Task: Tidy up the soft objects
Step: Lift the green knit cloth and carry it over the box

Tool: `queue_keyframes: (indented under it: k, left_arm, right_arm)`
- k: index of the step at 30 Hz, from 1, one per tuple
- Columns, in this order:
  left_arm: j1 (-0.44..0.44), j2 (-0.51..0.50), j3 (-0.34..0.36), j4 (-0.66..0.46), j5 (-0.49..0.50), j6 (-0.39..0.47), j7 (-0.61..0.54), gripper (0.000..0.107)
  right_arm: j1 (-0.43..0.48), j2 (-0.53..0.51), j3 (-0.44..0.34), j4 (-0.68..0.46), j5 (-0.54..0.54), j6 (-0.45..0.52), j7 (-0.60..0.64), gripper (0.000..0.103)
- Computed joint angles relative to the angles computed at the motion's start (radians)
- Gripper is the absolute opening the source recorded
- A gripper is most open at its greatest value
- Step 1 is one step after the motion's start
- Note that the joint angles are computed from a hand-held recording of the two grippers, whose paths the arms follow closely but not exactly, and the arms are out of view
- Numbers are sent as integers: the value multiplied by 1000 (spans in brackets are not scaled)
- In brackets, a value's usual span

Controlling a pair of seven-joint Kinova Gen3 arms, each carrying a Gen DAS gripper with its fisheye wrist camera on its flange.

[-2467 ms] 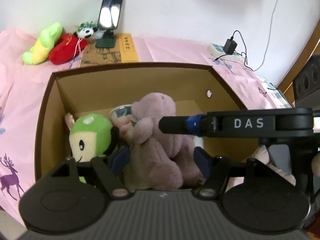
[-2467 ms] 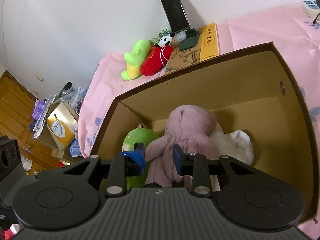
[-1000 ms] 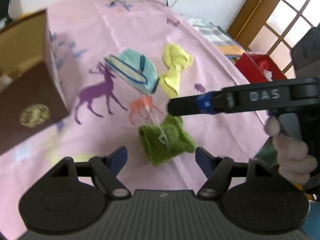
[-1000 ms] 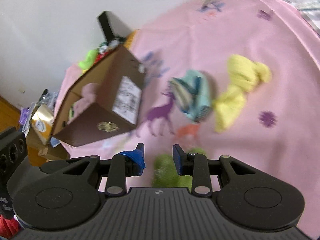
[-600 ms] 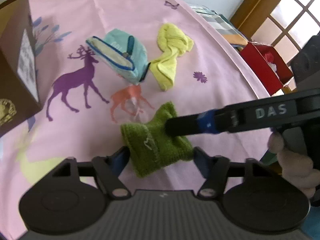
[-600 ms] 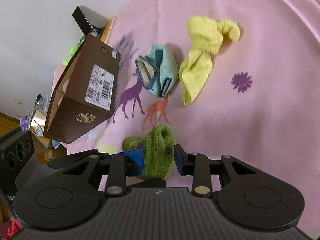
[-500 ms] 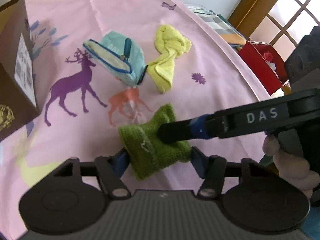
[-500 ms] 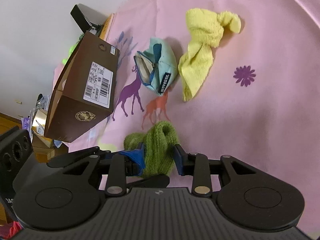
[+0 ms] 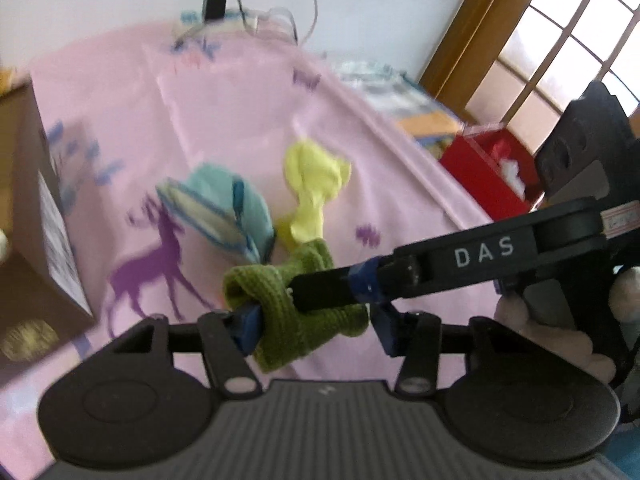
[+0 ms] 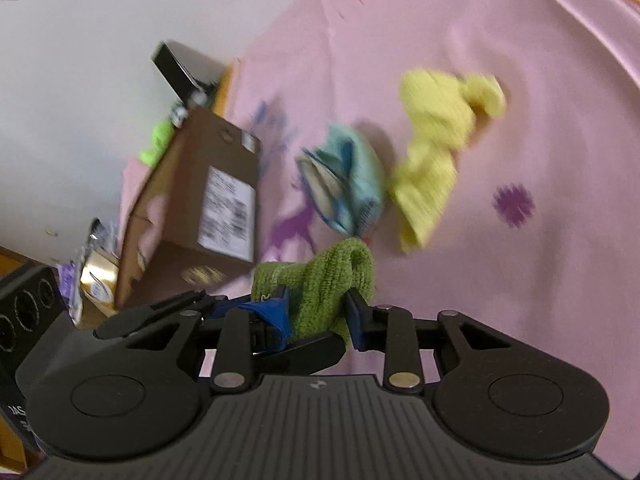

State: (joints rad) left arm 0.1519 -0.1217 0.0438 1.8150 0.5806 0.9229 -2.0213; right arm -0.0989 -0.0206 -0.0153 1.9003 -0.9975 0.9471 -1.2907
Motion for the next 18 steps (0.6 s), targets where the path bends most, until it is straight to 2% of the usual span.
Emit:
queue_keyframes:
  k: [6,12,15,18]
  left_arm:
    - [-36,-56,-78,-47,50,12,-112,51]
    - [-103,-54,-153,-110,68,30,-191,51]
    - [-147,-35,-178,-135,70,34,-225,51]
    - [-193,4,-193,-161,81,42,-257,51]
  right_arm:
    - [-44,-22,-23,-65,-58,-93,37,13]
    - [-114,47,-75,-195,-79,-191,83,13]
    - [-153,105,-117,-273,-28,-259,80,13]
    - [-177,171,-151,-354,38,-289,46,13]
